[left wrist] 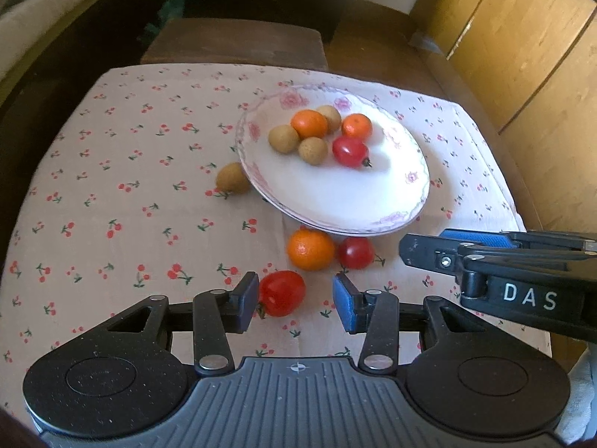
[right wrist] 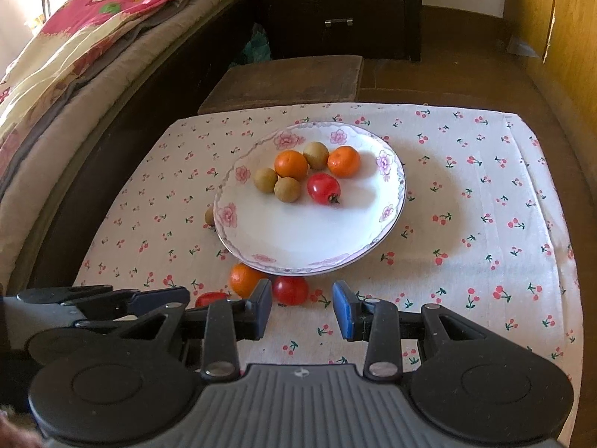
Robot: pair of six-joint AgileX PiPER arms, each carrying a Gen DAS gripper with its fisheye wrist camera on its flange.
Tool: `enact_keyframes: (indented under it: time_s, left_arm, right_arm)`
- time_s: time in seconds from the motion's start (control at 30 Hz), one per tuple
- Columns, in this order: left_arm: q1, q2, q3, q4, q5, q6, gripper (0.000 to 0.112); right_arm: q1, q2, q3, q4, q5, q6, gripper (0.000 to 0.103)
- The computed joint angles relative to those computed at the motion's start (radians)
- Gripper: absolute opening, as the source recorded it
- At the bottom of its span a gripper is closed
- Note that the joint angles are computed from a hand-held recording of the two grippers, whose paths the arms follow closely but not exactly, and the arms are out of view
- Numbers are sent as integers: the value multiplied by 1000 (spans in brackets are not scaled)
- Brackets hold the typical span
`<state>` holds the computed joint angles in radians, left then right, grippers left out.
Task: Organize fruits
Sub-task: 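Grasp an elongated red tomato with the left tool while the right tool approaches another tomato, then grasp a round red tomato with the right tool while the left tool holds its tomato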
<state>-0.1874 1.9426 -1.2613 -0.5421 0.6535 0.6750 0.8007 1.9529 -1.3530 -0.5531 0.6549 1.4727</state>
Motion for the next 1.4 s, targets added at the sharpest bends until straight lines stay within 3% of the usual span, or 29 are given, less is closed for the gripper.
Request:
enact_keyframes:
  time_s: [0.5,0.77,1.2,1.4]
  left_arm:
    - [-26,51,-28,38,-23,7,55]
    - [-55,74,-45,112,-23,-52,43]
    - [-50,71,-38,115,-25,-78,43]
    - [-10,49,-24,117,-11,-70,43]
  right_arm:
    - [-19,9,9,27,-20,-13,37]
    - [-25,19,6,43,-22,-32,37]
    - [-33,15,23,62,-29,-44,37]
    - [-49,18,46,91,-81,-35,37]
